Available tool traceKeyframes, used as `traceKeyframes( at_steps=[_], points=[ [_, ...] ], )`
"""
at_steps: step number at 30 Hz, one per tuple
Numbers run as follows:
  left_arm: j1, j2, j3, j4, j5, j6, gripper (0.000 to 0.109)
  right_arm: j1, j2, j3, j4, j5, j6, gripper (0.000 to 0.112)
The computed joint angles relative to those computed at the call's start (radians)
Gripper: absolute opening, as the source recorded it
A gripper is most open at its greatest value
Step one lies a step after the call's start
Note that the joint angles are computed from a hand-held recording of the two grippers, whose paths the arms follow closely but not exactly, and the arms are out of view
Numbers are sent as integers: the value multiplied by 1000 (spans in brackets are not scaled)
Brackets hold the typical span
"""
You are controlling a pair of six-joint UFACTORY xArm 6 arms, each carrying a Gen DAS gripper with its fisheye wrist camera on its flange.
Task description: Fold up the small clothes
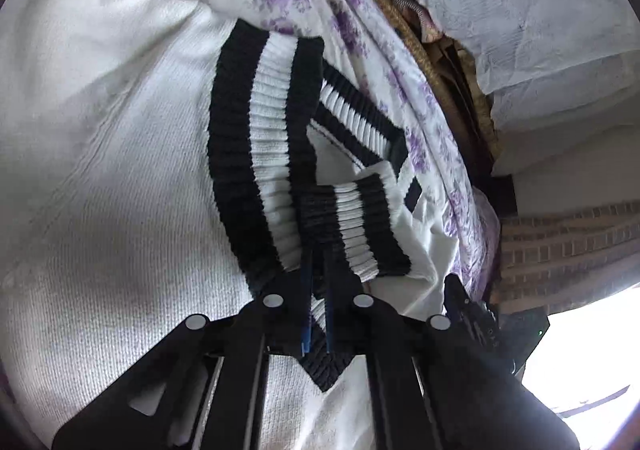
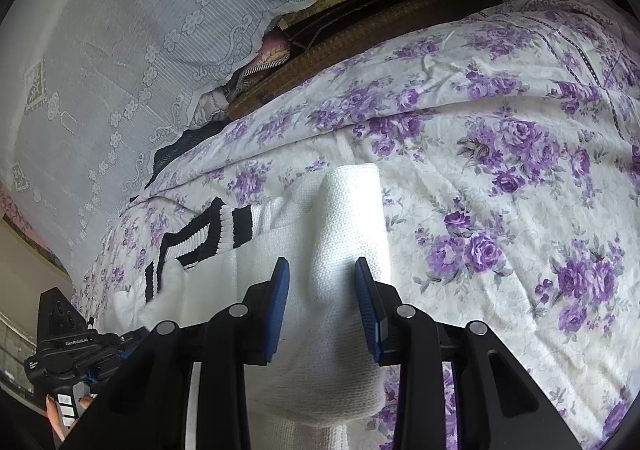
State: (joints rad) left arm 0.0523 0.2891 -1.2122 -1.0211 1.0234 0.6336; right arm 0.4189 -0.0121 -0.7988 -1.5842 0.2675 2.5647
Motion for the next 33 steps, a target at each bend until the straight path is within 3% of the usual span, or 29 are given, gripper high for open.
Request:
traceKeyframes(
  at_steps=[6,10,13,15,18,20,23,25,28,31,33],
  points=[
    [51,-79,12,57,-129,62,0,15,-30,-4,-67,5,35,35],
    [79,-116,25,142,-237,107,0,54,-21,-23,56,61,-140,35],
    [74,-108,40,182,-220,120,0,83,-8,-39,167,135,-284,33],
    [35,-118,61,208,-223,159,0,80,10,-56,210,159,-334,29],
    [-39,-142,94,247,-239,204,0,26,84,-83,334,80,-444,22],
    [-106,-130,102,324,-308,157,11,-8,133,-96,332,13,-460,22],
    [-146,-94,102,365,-403,91,14,9,99,-85,293,34,-440,22],
    [-137,-87,95,341,-403,109,9,38,47,-66,254,66,-412,22],
    [-107,-131,141,261,-405,185,8,133,-13,-39,404,193,-554,23],
    [-83,-172,182,239,-392,277,8,168,58,-68,602,208,-738,28],
    [-49,-180,185,265,-362,259,8,219,116,-121,567,316,-747,29]
  ],
)
